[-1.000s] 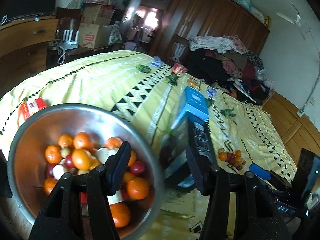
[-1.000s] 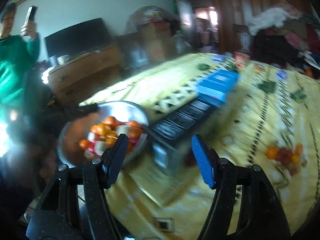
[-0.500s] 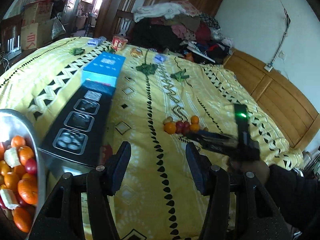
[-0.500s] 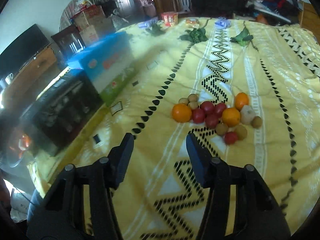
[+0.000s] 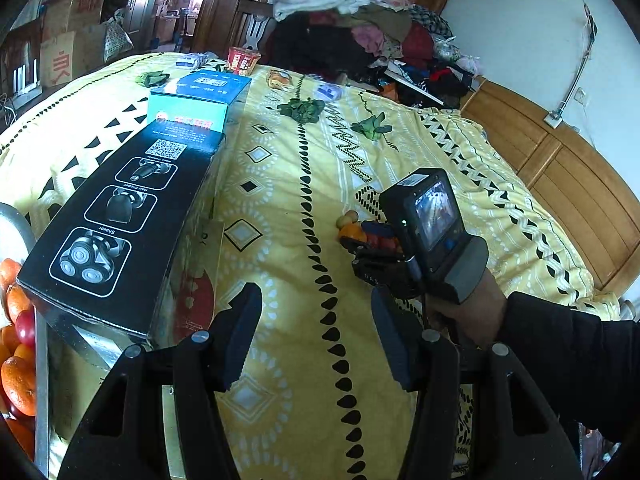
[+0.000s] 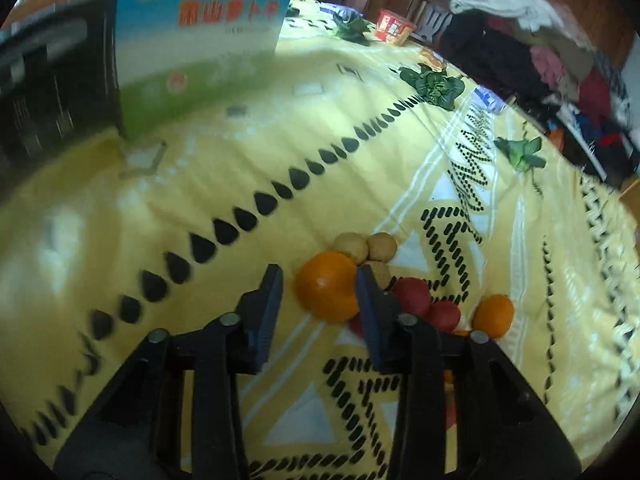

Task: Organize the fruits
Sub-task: 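Lower the right gripper onto a mandarin orange and close it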

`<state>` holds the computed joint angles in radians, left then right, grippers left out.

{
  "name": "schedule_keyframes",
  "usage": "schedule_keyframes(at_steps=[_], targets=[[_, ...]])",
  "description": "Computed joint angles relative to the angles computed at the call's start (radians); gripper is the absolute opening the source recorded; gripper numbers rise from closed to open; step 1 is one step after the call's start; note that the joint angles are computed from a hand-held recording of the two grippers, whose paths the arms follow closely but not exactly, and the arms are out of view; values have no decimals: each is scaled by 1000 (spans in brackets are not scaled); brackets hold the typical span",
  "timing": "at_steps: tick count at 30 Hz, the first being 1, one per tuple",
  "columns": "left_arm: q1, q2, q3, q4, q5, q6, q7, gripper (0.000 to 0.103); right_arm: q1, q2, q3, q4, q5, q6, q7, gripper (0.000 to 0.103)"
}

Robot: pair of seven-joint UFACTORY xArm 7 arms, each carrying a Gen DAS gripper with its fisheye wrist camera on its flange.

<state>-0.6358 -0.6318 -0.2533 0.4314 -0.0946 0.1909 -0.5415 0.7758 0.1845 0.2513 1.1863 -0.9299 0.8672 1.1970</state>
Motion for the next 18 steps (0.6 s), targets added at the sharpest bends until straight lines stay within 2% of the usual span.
schedule_keyframes(at_steps=[7,11,15,18], targets=[[-17,-7,6,-4,-4,-4,8,58,-11,-20,-4,-33,-1,-34,60,39],[-24,-3,5,6,-5,-5,15,58,-33,-31,-6,-43,25,-80,69,35],[-40,15,0,20,-7,-18,22,58,-45,-112,11,-105,9,-149,134,35],[-63,56,-1,40,-16,-44,26,58,-69,-233,45,-202,23,-201,228,35]])
